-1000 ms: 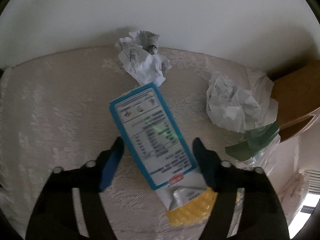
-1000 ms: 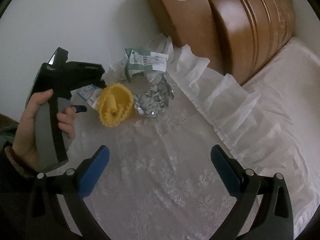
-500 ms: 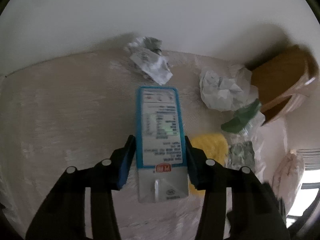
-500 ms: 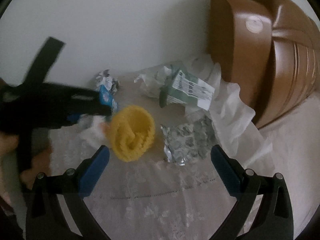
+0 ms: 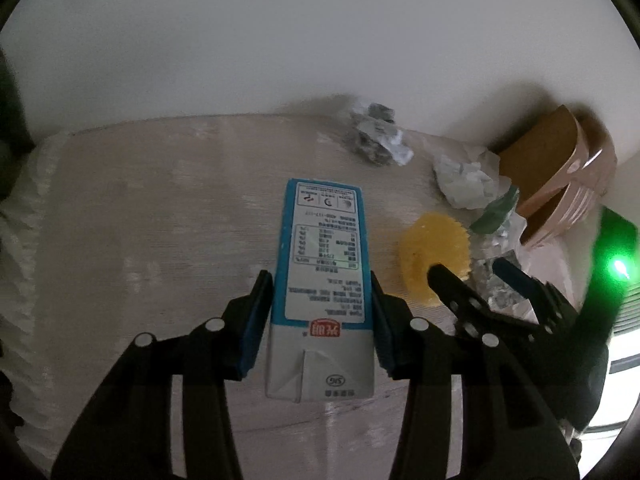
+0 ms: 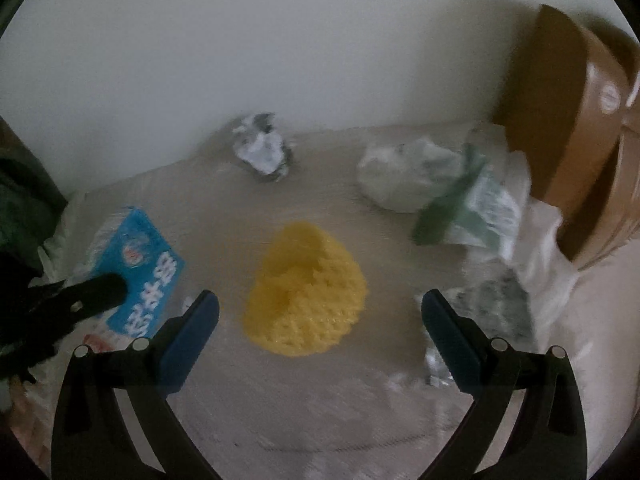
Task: Collect trash
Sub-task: 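Grasp the blue-white milk carton with the left gripper while the right gripper grasps the yellow foam net, then carry the carton and yellow net to the green wastebasket and open both grippers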
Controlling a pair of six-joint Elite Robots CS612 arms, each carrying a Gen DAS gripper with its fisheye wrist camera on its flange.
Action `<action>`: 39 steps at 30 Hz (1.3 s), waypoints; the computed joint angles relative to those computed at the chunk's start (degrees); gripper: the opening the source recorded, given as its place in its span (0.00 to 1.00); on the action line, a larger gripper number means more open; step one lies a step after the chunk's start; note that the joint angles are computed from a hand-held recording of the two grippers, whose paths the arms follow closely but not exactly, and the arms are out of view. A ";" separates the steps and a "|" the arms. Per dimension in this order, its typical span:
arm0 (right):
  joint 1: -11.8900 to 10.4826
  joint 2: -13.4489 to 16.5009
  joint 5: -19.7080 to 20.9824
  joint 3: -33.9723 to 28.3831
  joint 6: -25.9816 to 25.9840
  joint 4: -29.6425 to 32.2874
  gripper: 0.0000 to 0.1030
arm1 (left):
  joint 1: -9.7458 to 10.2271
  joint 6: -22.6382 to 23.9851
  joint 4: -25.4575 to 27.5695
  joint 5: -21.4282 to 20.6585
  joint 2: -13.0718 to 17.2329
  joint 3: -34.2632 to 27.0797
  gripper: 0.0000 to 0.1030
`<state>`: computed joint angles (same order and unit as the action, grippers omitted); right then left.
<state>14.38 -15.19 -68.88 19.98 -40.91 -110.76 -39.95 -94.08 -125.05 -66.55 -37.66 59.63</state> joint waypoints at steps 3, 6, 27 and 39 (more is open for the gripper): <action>0.68 1.15 -2.02 -1.75 1.36 1.64 0.89 | -0.31 0.20 0.37 0.28 -0.66 1.06 0.44; 0.93 3.29 -3.65 -5.78 3.40 5.22 0.62 | -0.65 0.24 0.30 0.32 -1.27 2.15 0.44; -9.22 -20.91 2.28 36.54 10.48 -16.71 0.29 | -5.93 12.58 1.05 -1.89 2.69 -6.68 0.44; -18.05 -28.21 -1.37 51.86 17.78 -25.01 0.29 | -8.69 24.02 5.30 -8.72 12.01 -23.47 0.44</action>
